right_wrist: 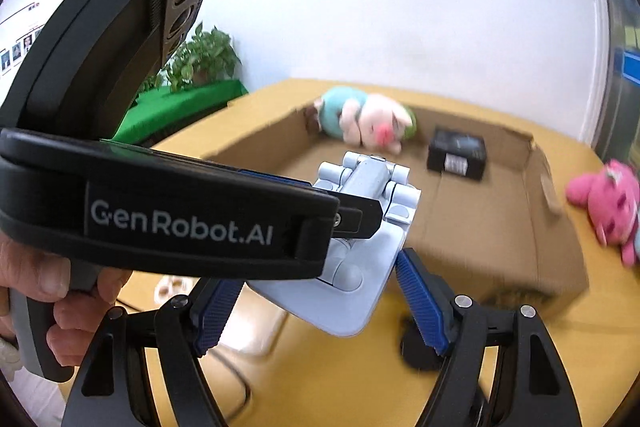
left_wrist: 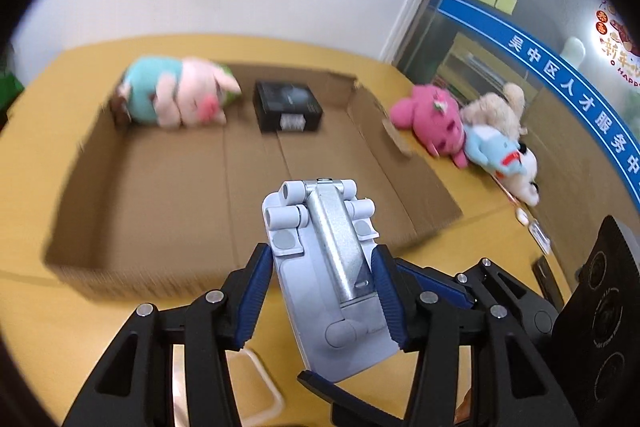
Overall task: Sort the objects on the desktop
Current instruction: 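Carry the phone stand with the left gripper over the cardboard box, then open the left gripper to drop the phone stand into the box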
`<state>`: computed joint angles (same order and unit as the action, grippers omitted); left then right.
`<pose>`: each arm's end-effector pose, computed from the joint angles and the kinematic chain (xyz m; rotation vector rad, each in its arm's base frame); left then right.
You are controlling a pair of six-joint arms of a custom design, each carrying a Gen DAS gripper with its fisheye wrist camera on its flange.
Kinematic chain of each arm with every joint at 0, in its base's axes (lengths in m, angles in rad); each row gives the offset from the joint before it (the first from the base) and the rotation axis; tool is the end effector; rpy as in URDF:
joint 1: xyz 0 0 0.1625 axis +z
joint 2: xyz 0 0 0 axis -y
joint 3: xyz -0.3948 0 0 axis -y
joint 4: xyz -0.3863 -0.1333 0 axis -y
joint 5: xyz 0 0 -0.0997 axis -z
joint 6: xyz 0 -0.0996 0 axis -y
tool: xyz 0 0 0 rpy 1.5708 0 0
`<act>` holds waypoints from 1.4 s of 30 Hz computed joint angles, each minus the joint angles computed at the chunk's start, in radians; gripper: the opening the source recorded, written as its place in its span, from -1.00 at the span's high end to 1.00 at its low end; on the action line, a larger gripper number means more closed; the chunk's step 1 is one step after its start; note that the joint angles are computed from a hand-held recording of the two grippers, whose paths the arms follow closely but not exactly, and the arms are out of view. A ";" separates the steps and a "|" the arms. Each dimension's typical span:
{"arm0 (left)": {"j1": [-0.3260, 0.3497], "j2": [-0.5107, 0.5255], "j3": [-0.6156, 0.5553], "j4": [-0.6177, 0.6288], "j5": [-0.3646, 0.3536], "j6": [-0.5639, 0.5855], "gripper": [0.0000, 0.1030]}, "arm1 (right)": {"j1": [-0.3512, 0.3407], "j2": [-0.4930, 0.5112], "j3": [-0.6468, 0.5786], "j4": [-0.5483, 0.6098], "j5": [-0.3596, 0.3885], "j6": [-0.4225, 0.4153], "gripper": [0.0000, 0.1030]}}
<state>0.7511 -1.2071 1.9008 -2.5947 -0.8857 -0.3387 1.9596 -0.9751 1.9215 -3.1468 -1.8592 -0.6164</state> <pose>-0.2730 -0.5235 0.2438 0.4706 2.5694 -0.8726 0.3186 -0.5008 0.1574 1.1768 -2.4032 0.8207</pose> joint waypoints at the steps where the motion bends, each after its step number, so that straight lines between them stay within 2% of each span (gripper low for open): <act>1: 0.006 0.004 -0.022 0.000 0.015 0.024 0.03 | 0.002 0.012 -0.024 0.010 0.006 -0.004 -0.47; 8: 0.076 0.028 -0.180 0.057 0.040 0.138 0.03 | 0.030 0.164 -0.302 0.163 0.036 0.003 -0.47; 13: 0.156 0.075 -0.335 0.171 0.010 0.175 0.03 | 0.019 0.306 -0.576 0.391 0.080 0.066 -0.47; 18: 0.233 0.144 -0.478 0.281 -0.015 0.152 0.03 | 0.004 0.456 -0.850 0.624 0.090 0.127 -0.47; 25: 0.315 0.244 -0.641 0.470 -0.042 0.106 0.03 | -0.016 0.649 -1.177 0.921 0.056 0.181 -0.47; 33: 0.371 0.317 -0.729 0.606 -0.078 0.059 0.03 | -0.059 0.779 -1.390 1.146 0.055 0.271 -0.46; 37: 0.373 0.331 -0.743 0.636 -0.057 0.046 0.03 | -0.065 0.831 -1.488 1.242 0.054 0.294 -0.46; 42: 0.376 0.348 -0.764 0.673 -0.037 0.040 0.04 | -0.070 0.879 -1.566 1.306 0.043 0.302 -0.46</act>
